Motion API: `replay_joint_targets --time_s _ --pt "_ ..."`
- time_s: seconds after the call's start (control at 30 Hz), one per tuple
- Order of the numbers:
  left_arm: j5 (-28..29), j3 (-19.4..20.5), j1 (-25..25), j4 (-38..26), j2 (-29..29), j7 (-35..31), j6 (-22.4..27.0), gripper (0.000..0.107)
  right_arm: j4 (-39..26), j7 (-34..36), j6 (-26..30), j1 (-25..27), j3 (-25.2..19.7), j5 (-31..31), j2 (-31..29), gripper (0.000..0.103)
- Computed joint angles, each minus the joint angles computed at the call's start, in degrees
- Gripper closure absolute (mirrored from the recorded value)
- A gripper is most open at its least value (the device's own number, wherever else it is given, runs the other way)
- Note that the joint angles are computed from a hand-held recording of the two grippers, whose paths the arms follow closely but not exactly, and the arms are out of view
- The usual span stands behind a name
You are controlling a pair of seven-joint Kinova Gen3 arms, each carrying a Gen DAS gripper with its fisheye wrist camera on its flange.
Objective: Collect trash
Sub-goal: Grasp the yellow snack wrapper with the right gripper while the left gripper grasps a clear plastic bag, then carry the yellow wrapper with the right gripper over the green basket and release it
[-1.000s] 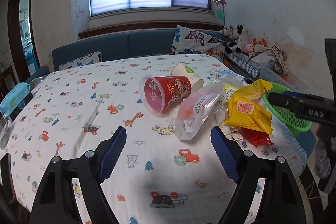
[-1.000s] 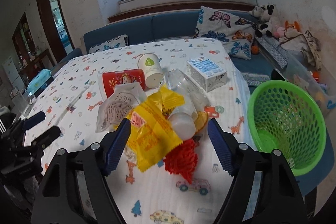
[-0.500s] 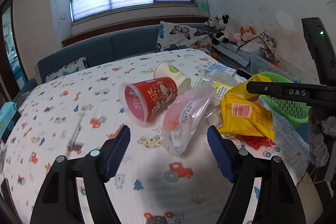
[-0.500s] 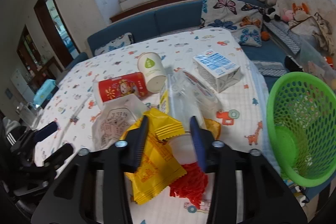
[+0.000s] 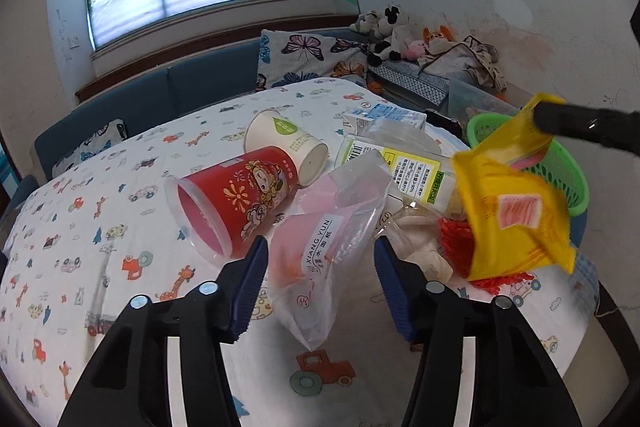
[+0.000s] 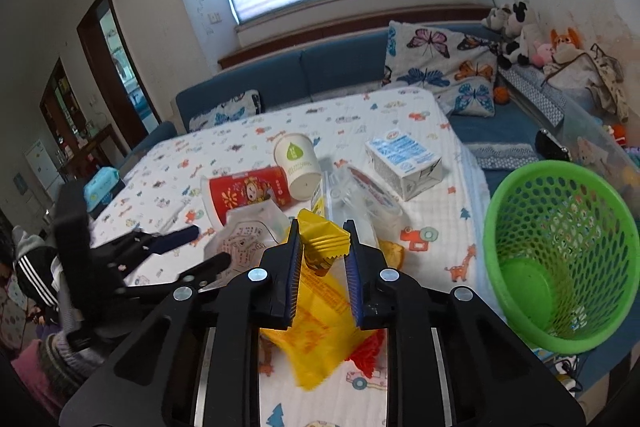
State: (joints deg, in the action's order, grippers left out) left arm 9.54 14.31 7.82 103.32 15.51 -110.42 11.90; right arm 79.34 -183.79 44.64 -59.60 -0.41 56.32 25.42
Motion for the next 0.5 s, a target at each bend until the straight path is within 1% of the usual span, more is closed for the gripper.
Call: replay_joint_targets --time_s 0.03,0.07,0.13,0.17,0.23,0.27,0.3,0.33,0.5 --pt "0.29 0.64 -0.60 -0.48 0.41 -0.52 0.57 0.067 0.41 -0.58 0.64 -0.64 0.24 0.60 -0.47 0.082" --pt "0.24 0.41 -0.40 -1.07 0.85 -0.49 1.17 0.069 0.73 -0.95 1.33 -1.04 0.24 1.08 -0.88 0.082" --pt "0.62 0.39 -0.44 -1.29 1.16 -0.52 1.31 0.078 1.35 -1.99 2.52 -1.47 -0.03 2.08 -1.60 0.082" --pt "1.01 0.72 -0.84 -1.22 1.15 -0.76 1.29 0.081 1.87 -2.71 3.04 -1.63 -0.22 2.66 -2.07 0.082" --pt "2.31 1.95 -2.26 -0.99 1.03 -1.69 1.19 0.089 2.83 -4.22 4.59 -1.98 -0.72 3.94 -2.89 0.082" --pt "2.87 2.31 -2.73 -0.82 0.82 -1.99 1.09 0.091 3.38 -4.93 5.45 -2.04 -1.07 4.51 -3.33 0.082" --pt "3.65 3.22 -3.73 -0.50 0.61 -2.84 0.90 0.096 3.88 -5.56 6.27 -1.97 -1.49 5.00 -3.73 0.082" --pt "4.51 4.18 -4.75 -0.04 0.21 -3.76 0.61 0.099 4.28 -6.21 7.07 -1.90 -1.92 5.50 -4.04 0.082" --pt "8.57 6.92 -7.98 1.34 -1.96 -7.70 0.01 0.101 6.94 -9.52 10.94 -1.02 -4.03 7.19 -5.94 0.082"
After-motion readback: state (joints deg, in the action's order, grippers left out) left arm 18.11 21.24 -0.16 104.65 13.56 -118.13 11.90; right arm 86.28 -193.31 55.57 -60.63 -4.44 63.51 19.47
